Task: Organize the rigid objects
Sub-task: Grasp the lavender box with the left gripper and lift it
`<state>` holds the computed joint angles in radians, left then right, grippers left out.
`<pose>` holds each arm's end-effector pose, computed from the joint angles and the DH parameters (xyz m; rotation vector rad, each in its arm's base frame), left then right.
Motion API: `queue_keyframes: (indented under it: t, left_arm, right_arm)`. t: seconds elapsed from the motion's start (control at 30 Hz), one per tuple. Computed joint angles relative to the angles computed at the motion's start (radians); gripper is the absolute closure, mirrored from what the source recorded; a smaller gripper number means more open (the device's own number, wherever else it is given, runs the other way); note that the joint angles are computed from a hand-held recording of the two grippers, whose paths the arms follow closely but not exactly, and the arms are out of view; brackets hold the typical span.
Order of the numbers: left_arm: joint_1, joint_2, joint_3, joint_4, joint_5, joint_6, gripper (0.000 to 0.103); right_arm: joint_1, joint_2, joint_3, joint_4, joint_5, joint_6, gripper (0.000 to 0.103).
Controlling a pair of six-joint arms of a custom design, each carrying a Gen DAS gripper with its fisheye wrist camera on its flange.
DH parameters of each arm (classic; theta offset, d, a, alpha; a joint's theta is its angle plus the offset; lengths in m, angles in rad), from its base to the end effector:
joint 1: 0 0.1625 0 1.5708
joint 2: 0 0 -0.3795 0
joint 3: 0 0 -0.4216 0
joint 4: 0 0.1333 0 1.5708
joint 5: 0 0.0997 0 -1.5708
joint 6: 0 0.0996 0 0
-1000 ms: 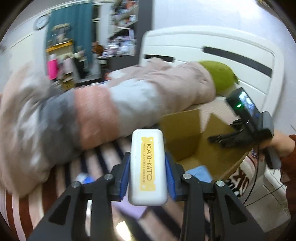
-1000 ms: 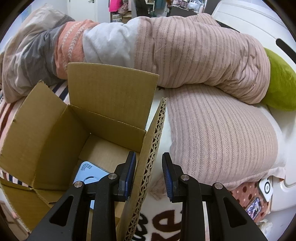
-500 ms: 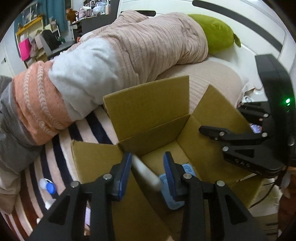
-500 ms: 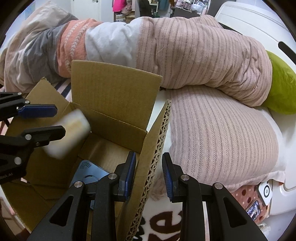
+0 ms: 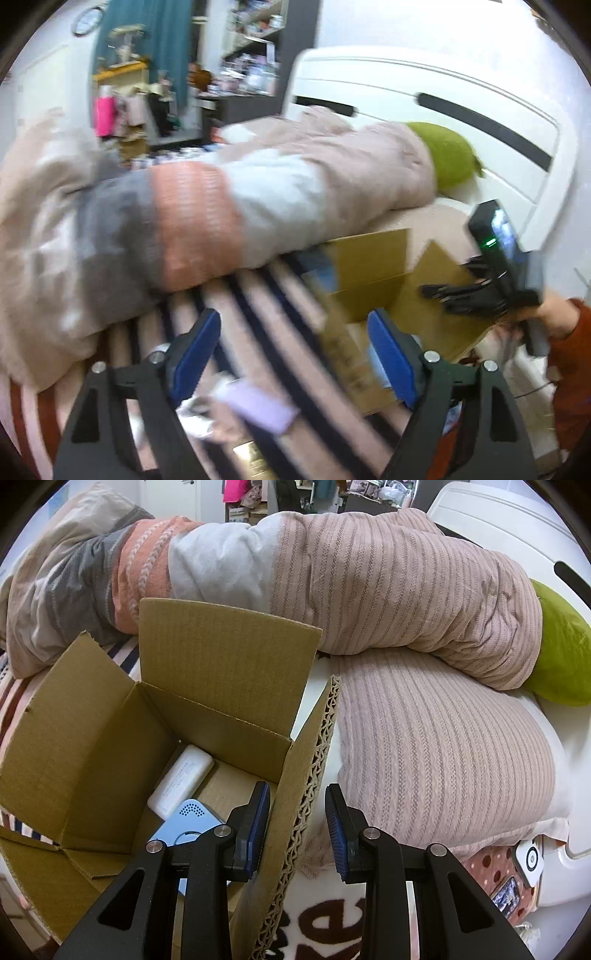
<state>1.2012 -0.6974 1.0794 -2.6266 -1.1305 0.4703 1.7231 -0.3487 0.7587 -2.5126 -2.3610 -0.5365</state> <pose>-0.1310 -0.8246 0.2409 0.8553 2.4047 -0.8614 0.1930 -0.8453 0.1143 0.5172 -2.1958 0.4208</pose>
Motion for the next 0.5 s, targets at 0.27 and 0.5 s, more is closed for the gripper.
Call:
queue_keyframes:
  t: [0.27,0.5]
  left_arm:
    - [0.103,-0.03,0.066,0.062,-0.022,-0.124,0.023]
    - [0.124,0.087,-0.001,0.124,-0.019,-0.176,0.023]
  right_arm:
    - [0.001,0.004,-0.004,0.002,-0.008,0.004,0.078]
    - [0.003,0.008,-0.004,-0.006,-0.017,-0.005,0.078]
